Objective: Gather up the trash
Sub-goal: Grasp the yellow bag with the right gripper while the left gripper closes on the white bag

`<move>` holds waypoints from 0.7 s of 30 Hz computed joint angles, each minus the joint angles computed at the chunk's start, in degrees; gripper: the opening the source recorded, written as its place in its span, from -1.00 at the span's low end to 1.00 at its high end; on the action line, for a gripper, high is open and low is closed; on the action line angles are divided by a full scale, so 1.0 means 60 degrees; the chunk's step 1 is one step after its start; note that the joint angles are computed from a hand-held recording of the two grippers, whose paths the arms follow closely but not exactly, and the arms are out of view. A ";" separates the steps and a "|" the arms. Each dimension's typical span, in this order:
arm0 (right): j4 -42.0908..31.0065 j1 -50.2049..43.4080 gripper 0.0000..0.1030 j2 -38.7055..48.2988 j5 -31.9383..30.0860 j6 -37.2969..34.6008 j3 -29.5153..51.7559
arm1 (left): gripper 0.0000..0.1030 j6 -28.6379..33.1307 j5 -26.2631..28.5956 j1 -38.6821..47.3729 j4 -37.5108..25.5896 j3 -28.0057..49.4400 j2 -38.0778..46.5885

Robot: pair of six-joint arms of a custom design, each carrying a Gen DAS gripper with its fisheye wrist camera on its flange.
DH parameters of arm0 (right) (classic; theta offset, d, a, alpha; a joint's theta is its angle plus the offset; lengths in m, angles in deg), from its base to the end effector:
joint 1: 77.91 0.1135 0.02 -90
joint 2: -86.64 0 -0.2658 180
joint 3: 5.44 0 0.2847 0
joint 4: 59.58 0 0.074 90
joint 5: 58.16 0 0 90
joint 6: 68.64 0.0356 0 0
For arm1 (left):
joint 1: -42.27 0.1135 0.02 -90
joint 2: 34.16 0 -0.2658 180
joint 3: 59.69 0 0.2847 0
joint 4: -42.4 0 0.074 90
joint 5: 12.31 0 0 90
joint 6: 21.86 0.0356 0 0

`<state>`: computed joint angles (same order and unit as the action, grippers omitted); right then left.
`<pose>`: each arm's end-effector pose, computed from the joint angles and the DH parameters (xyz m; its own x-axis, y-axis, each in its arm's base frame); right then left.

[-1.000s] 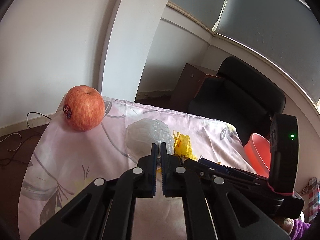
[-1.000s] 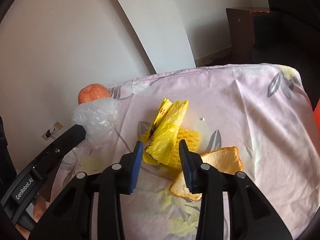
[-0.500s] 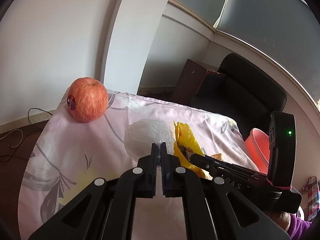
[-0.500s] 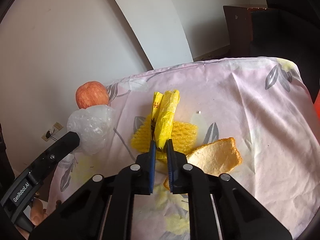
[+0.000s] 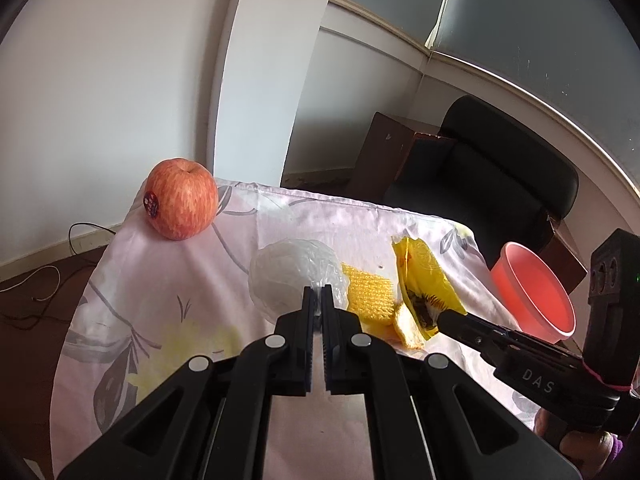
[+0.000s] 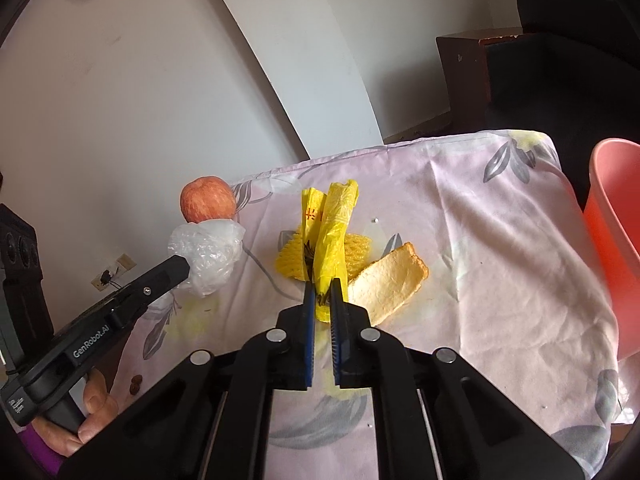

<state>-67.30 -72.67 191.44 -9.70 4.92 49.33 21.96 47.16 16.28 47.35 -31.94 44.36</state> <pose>0.3210 0.0531 0.0672 -0.6887 -0.2759 -0.6705 -0.6419 0.6620 0.3869 0.2058 -0.0802 0.0784 -0.4891 -0.4530 -0.7454 -0.4241 0.8703 -0.2506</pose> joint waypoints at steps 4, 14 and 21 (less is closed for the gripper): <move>-0.0054 -0.0368 -0.86 -0.0388 -0.0175 -0.0260 -0.0308 | -0.94 -0.0264 -0.0302 -0.0333 -0.0547 0.0193 -0.0014; -0.0093 -0.1038 -0.86 -0.0761 -0.0493 -0.0693 -0.0782 | -0.94 -0.0902 -0.0706 -0.1002 -0.1523 0.0750 0.0381; -0.0166 -0.1570 -0.86 -0.0867 -0.0773 -0.0809 -0.0858 | -0.94 -0.1120 -0.0942 -0.1342 -0.1993 0.1163 0.0632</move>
<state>-68.30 -82.09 186.23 -14.34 0.07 44.18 15.25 41.51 8.23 35.39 -24.96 48.16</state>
